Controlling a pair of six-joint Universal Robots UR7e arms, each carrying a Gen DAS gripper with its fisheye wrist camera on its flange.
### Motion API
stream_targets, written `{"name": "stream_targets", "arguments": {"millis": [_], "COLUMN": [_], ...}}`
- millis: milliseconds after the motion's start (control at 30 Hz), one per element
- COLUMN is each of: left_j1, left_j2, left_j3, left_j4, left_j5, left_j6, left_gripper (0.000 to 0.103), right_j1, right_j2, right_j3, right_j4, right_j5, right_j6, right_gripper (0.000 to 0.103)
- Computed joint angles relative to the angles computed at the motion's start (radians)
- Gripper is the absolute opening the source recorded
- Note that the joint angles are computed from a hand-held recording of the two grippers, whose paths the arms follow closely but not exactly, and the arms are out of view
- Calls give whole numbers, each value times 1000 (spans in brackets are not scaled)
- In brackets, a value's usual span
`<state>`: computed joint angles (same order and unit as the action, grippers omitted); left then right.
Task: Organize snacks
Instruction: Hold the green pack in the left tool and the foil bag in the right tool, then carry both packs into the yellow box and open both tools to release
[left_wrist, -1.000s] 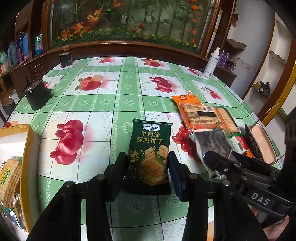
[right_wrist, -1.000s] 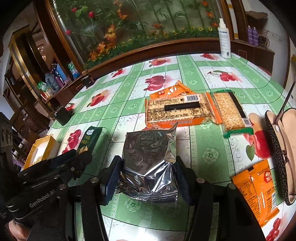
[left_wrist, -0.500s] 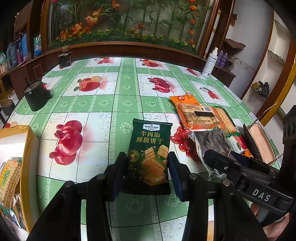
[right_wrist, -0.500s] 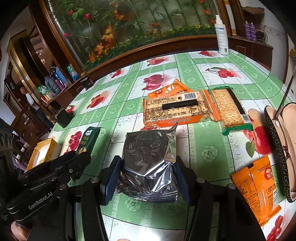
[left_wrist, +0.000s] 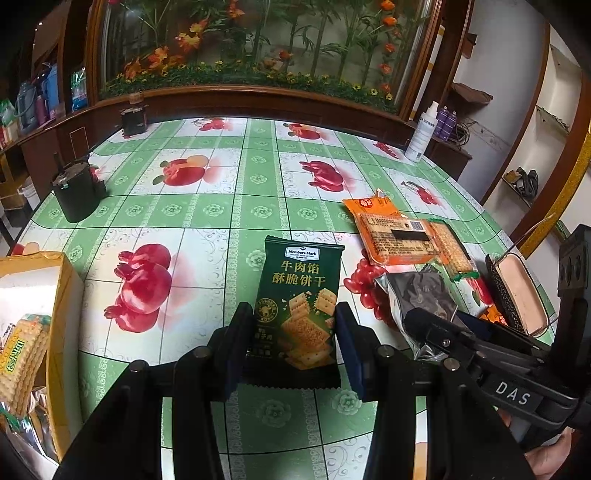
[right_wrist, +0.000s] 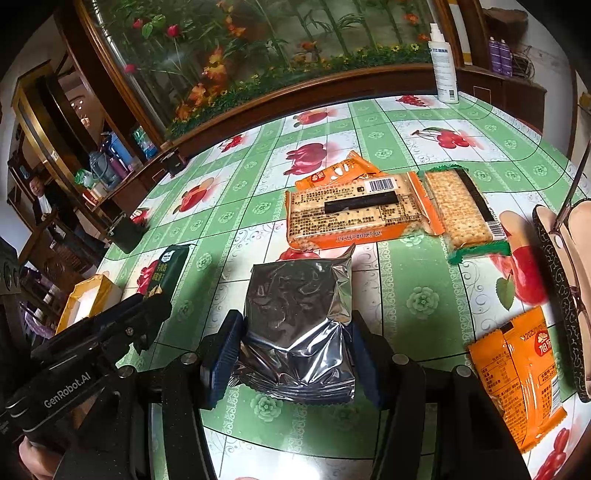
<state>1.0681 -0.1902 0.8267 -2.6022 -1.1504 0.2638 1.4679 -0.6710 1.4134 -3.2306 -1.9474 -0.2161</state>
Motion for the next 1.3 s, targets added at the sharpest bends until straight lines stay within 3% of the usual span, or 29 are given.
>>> {"name": "stream_targets", "arguments": {"millis": [567, 967, 1300], "left_j1": [-6, -11, 3], "left_j2": [-36, -84, -118], "left_j3": [56, 139, 185], "left_j4": [-59, -156, -205], "left_j5": [-28, -41, -31], "left_j6": [10, 26, 7], "left_gripper": [44, 45, 45], "right_j1": [7, 30, 35], "right_j2": [3, 8, 14], "right_j3": [9, 23, 25], "right_j4": [-34, -110, -128], "right_j5": [-15, -5, 3], "right_j6": [-12, -101, -123], "right_gripper": [61, 61, 61]}}
